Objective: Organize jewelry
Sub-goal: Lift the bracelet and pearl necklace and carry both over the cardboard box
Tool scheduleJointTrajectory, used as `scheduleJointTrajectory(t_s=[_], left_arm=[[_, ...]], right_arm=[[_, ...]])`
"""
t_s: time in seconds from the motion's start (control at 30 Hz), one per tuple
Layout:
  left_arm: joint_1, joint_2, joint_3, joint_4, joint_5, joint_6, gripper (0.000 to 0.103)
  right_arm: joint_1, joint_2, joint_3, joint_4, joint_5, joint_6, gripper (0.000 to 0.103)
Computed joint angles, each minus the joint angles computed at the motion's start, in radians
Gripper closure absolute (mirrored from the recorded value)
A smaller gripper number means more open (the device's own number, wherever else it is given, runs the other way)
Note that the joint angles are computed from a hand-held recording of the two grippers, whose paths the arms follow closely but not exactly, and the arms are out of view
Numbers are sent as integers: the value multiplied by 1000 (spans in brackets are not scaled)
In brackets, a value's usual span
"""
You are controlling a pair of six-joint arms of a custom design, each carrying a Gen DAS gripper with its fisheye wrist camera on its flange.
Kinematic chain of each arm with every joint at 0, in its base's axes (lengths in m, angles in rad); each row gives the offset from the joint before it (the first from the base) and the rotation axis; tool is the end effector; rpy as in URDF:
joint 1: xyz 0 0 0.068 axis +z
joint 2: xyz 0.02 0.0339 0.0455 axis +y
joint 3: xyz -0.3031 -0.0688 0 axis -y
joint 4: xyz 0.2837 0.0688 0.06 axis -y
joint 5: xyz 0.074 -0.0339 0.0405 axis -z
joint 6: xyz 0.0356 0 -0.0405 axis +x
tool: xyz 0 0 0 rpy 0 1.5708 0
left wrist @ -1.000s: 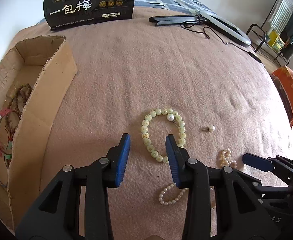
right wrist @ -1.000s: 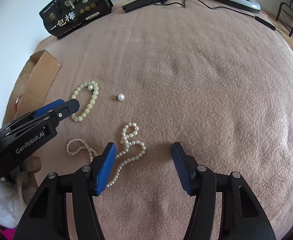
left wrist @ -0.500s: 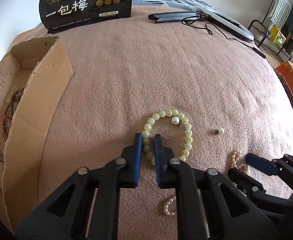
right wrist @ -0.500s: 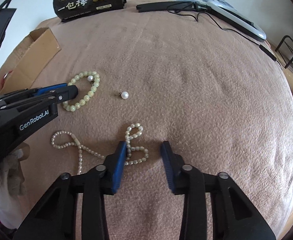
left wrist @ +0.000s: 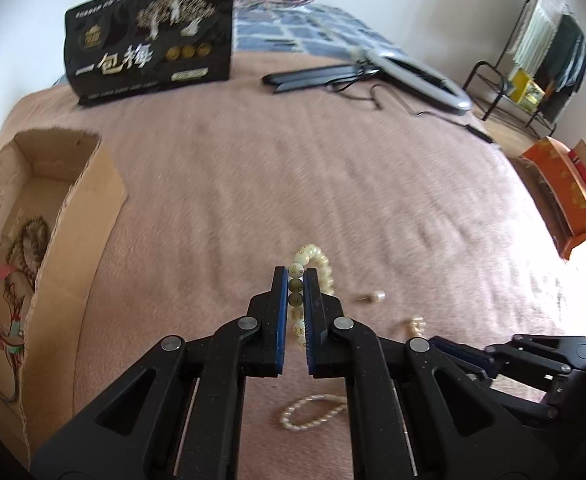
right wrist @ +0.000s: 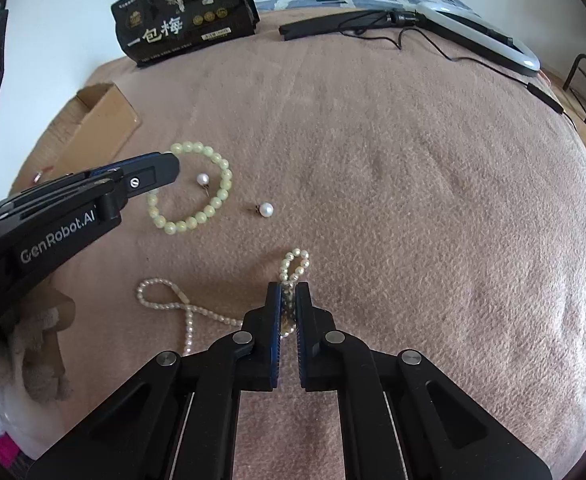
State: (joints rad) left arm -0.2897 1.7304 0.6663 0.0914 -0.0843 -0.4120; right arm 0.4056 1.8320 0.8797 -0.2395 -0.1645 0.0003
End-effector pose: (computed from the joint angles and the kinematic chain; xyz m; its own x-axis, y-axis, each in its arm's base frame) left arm 0.3075 -0.0885 0.1033 -0.8215 -0.1715 -0.5438 -0.0979 0.9820 -0.1617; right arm 0.3212 0.1443 0.1086 -0.8538 -0.3663 -0.3699 -0.4447 0.8827 0.1522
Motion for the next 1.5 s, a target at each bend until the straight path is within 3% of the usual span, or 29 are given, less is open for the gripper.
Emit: scheduleJointTrajectory(t_s=[0.4,0.87,1.17,1.5], left_arm=[[-44,-140,-29,-28,-3,-7,98],[-16,-429,-112,-118,-18,15,98],[53,-662,-167,-228,-2,37,98],[224,-835,-206,-331,84,101,98]], right_arm=[[-2,-130,-52,3,-45,10,100],[-10,-298,-71,-4,-90,19,100],[18,-401,-53,-19,-91,59,100],[89,-454,-10,-41,-84,109,100]])
